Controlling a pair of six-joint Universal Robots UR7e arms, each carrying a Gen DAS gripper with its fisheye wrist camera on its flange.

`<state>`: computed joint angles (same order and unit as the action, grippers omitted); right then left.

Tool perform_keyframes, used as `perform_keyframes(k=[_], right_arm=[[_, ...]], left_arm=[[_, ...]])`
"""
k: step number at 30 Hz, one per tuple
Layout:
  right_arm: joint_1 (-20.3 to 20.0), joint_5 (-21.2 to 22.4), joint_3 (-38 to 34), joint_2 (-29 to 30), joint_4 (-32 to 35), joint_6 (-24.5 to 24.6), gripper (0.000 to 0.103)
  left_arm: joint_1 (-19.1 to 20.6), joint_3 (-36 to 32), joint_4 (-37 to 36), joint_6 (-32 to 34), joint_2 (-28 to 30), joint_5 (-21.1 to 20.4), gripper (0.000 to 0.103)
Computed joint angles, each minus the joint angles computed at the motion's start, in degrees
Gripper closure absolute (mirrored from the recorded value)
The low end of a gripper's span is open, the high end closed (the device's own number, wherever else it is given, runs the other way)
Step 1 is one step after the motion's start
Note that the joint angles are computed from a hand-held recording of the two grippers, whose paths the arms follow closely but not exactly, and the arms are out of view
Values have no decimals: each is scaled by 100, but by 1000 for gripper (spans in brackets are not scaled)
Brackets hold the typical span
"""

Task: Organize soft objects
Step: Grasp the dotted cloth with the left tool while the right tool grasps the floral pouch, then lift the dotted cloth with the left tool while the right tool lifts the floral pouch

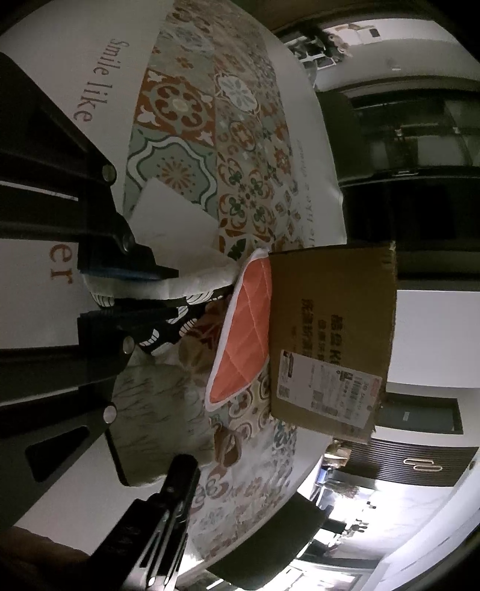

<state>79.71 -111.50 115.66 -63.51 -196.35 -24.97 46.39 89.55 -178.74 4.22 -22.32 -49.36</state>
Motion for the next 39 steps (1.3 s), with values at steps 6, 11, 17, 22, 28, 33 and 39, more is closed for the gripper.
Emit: perform_keyframes(k=[6,11,17,22,28,33,39], right_arm=[[99,9,154,-117,-283,-74,94],[163,58,252,-204,-472,-132,94],[267,66,381,-329,-744,-244,95],[355,97,445,-411,-938,-329,97],[349,81,482,-427,-903,-365,97],[207,171,562,-516,-810,-133,95],[20,143,512,-596,-496,82,44]], left_arm=[[-141,230,-364,88,-130,80,89],[-239,386,-574,127,-236,103,89],[-373,564,-886,217,-346,94,89],[-439,634,-1055,276,-416,72,89],[-478,705,-1049,250,-433,125,89],[-512,708,-969,207,-388,109,89],[-534,611,-806,179,-254,16,89]])
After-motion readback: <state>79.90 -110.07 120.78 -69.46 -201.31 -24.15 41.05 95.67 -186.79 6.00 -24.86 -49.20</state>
